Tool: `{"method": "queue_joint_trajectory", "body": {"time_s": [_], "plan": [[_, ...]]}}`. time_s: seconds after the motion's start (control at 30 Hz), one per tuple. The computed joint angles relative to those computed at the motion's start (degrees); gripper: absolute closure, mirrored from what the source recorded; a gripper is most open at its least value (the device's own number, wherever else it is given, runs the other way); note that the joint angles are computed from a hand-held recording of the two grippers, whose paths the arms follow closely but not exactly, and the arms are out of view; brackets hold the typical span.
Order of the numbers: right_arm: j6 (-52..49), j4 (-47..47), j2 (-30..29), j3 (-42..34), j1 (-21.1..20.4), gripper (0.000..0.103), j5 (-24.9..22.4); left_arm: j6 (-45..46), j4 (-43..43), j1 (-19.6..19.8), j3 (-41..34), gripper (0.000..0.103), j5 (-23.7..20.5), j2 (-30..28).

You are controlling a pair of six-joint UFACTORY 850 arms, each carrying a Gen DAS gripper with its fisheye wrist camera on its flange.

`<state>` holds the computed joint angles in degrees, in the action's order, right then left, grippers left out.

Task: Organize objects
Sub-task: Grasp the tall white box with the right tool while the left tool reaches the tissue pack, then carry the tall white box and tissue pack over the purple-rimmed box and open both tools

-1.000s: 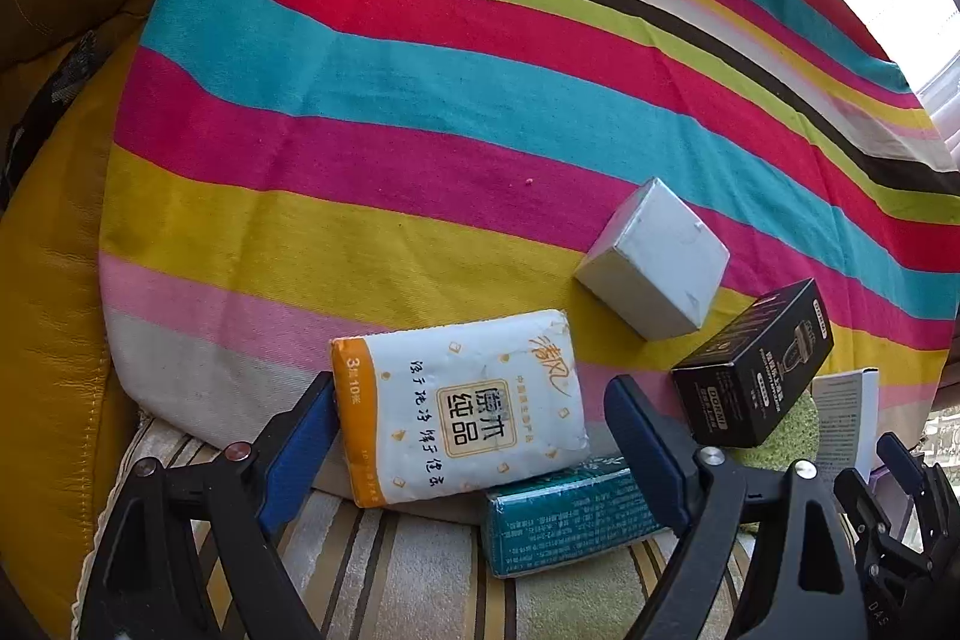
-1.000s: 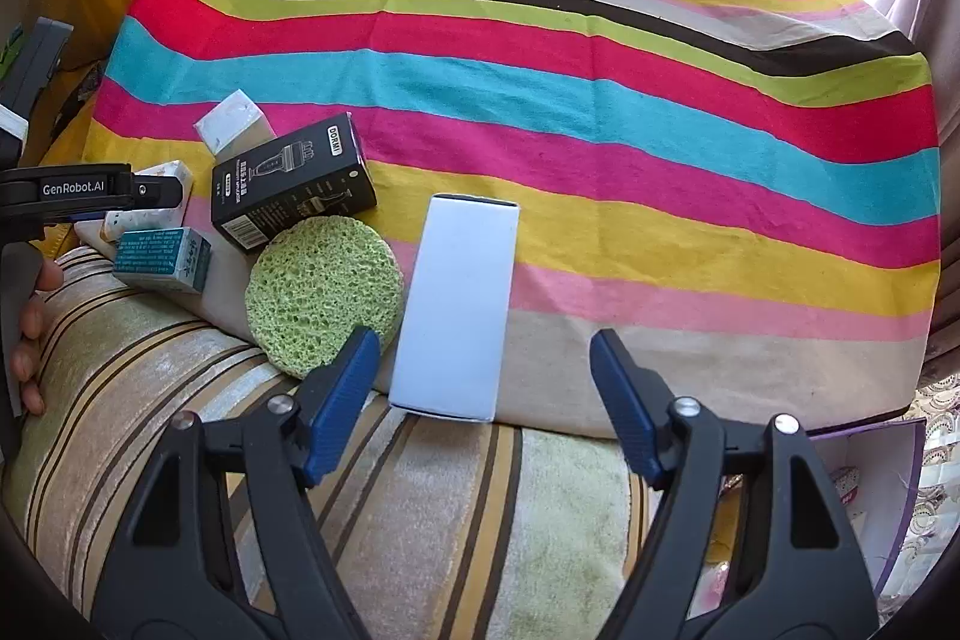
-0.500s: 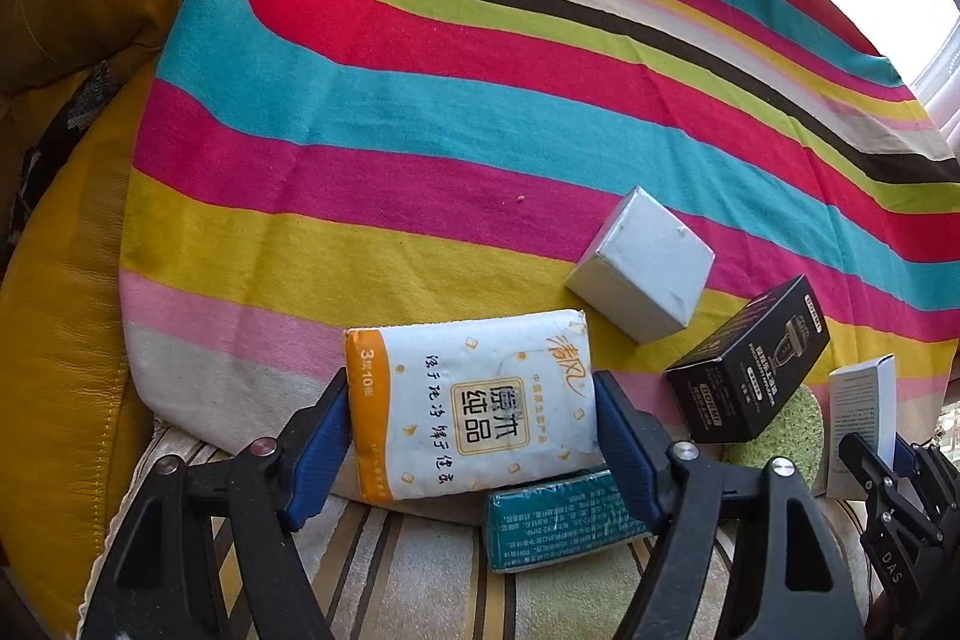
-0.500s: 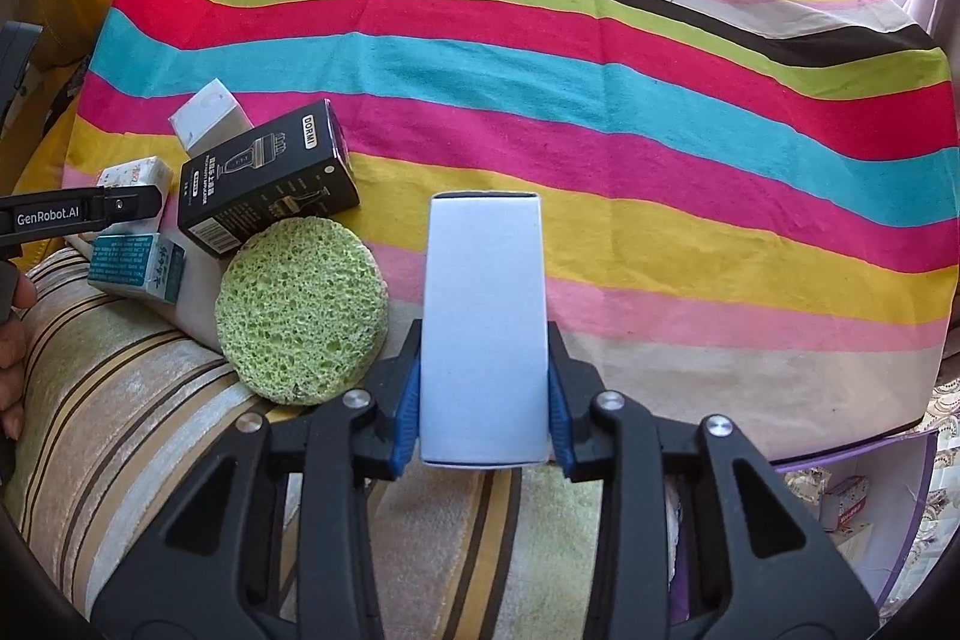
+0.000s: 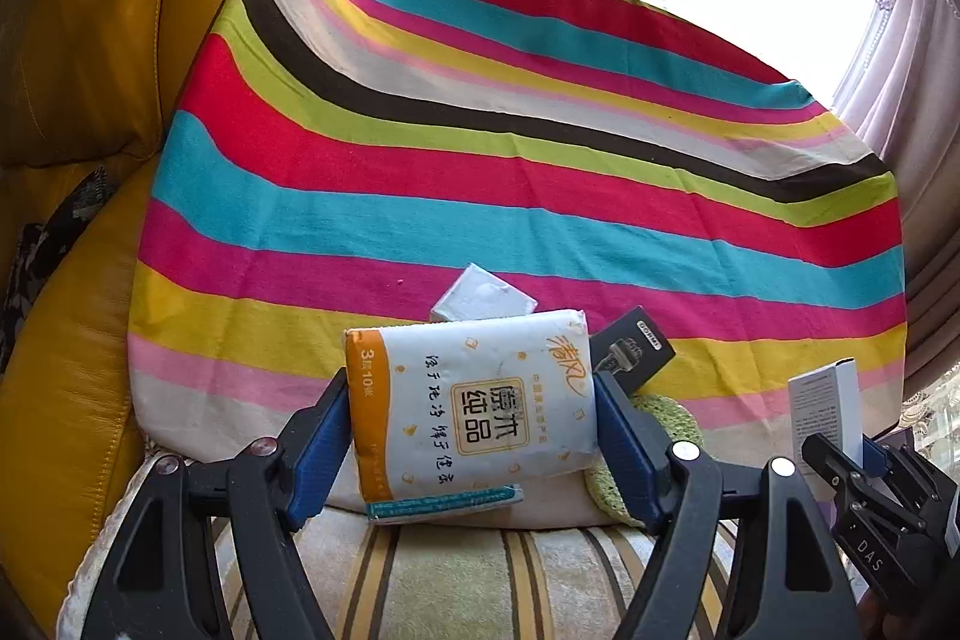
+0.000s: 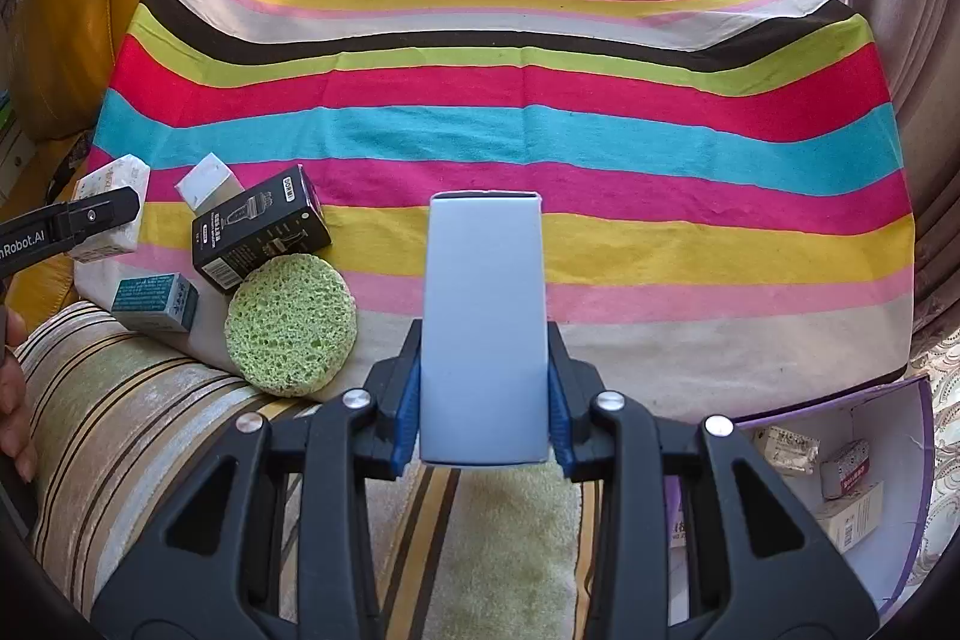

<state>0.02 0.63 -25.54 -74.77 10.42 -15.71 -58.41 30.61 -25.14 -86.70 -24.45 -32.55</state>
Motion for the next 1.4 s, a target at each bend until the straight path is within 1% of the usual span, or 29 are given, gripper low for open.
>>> {"method": "queue_joint_trajectory", "body": {"time_s": [0.23,0.47,0.67,0.8,1.07,1.4], "plan": [[-3.3,3.8,4.5,4.5,-1.9,0.064,2.3,6.4,-4.8,-3.0,-2.7,0.027,1.1,-1.5],[-4.8,6.0,8.5,9.1,-5.5,0.064,3.2,12.6,-10.0,-5.5,-5.4,0.027,1.3,-3.0],[-2.3,4.1,11.2,12.8,-9.4,0.064,3.1,19.9,-16.1,-7.6,-9.1,0.027,0.8,-5.4],[1.3,1.2,12.5,14.6,-11.9,0.064,3.1,25.1,-20.0,-9.1,-12.2,0.027,0.1,-7.3],[7.2,-3.5,13.8,16.7,-16.1,0.064,3.2,36.4,-28.0,-12.5,-21.2,0.027,-4.1,-13.0],[10.5,-4.8,12.3,17.8,-19.7,0.064,2.7,47.3,-36.5,-15.6,-32.9,0.027,-10.7,-20.6]]}}
